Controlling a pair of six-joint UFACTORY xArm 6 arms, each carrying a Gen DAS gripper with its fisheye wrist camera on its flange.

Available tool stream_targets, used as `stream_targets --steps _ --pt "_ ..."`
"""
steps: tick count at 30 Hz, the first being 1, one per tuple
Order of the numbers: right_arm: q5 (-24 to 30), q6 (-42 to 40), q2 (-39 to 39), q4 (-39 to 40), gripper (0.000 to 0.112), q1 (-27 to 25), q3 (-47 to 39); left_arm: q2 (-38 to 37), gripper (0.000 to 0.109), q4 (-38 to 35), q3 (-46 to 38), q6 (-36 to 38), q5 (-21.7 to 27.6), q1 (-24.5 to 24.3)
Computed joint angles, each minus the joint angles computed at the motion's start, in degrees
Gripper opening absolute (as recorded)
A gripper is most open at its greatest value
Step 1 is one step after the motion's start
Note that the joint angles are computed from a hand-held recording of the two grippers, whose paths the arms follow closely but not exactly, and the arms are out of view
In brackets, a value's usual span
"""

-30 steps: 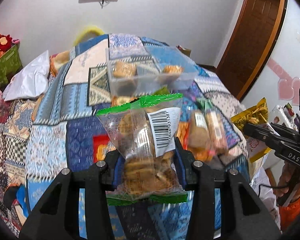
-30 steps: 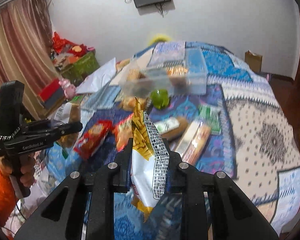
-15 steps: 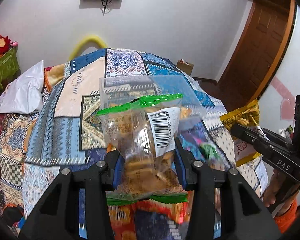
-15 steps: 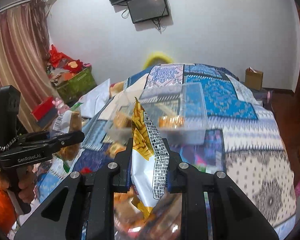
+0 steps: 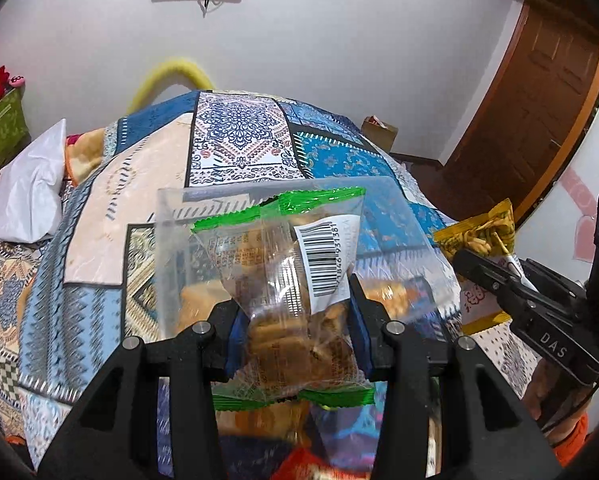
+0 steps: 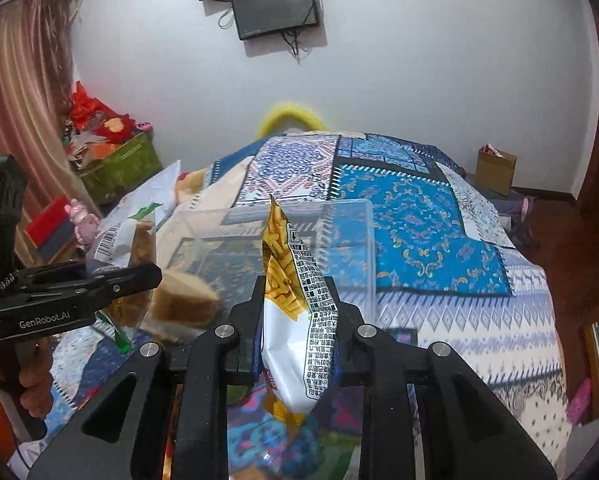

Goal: Organize snacks
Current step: 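Lower the cookie bag into the box with left tool while right drops chips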

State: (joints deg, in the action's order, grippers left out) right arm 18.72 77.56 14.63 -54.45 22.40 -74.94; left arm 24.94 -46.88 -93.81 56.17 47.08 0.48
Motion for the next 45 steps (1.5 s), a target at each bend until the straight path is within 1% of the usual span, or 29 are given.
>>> stream_targets --steps 4,8,11,15,17,20,22,24,25,28,29,30,31,32,33,39,41,45 --pt "-0.8 -3.7 2.8 3.1 0.022 -1.3 -2.3 4.4 0.044 1.7 -5.0 -3.0 0.0 -1.7" --pt "-0.6 -8.4 5.8 6.9 0.022 -2.0 -4.6 8.1 0.044 5.1 -8.7 -5.2 -1.5 -3.6" --pt "-0.5 -10.7 7.2 9.1 0.022 -2.3 -5.4 9.3 0.043 5.9 -9.5 -5.3 -3.4 -4.8" --pt "-0.2 -13.5 8.8 11.5 0.022 -2.7 -6.2 11.1 0.044 7.2 -11.3 -6.4 -3.3 -5.7" --pt "-0.7 -14.8 9.3 12.5 0.022 -2.7 -6.3 11.6 0.044 8.8 -11.2 -7.2 -4.4 -6.3" --pt "0.5 -15.7 9.7 12.8 0.022 -2.1 -6.9 12.3 0.044 11.0 -10.8 -8.5 -6.3 -6.9" --pt "1.3 -16.0 10.0 12.5 0.022 -1.9 -7.4 13.4 0.044 12.4 -12.1 -10.5 -4.9 -6.6" --pt "1.3 -17.3 10.2 14.1 0.023 -1.8 -7.4 14.6 0.047 13.9 -14.2 -12.9 -2.0 -6.2" --pt "1.4 -17.8 10.2 14.7 0.023 -1.8 -7.5 14.7 0.047 14.4 -14.4 -13.2 -1.8 -6.2" --pt "1.3 -18.5 9.9 15.6 0.027 -1.8 -7.5 13.9 0.048 14.2 -13.4 -12.4 -1.5 -6.1" --pt "1.3 -18.4 9.9 15.4 0.033 -1.8 -7.5 13.5 0.049 13.6 -13.1 -12.0 -1.1 -6.0" --pt "1.6 -17.5 9.6 14.1 0.042 -1.7 -7.5 13.2 0.052 13.1 -12.9 -11.8 -0.9 -5.9" --pt "2.4 -15.4 9.2 11.6 0.048 -1.5 -7.7 12.8 0.055 12.8 -12.6 -11.7 -1.0 -5.9" --pt "2.8 -14.1 9.0 9.9 0.055 -1.3 -7.7 12.3 0.055 12.4 -12.2 -11.5 -1.0 -5.8" --pt "3.3 -12.9 8.5 8.2 0.056 -1.1 -7.7 11.8 0.055 12.0 -11.7 -11.3 -1.0 -5.7" --pt "5.9 -10.1 4.6 4.4 0.057 0.4 -5.9 6.8 0.058 7.1 -7.9 -7.0 0.3 -4.4" --pt "6.4 -8.6 3.1 3.0 0.058 0.8 -4.9 4.2 0.059 5.8 -5.3 -5.3 -0.3 -4.0" --pt "6.8 -3.3 -1.5 -1.1 0.066 2.1 -1.3 -2.6 0.059 3.5 1.8 -0.6 -2.8 -3.4"
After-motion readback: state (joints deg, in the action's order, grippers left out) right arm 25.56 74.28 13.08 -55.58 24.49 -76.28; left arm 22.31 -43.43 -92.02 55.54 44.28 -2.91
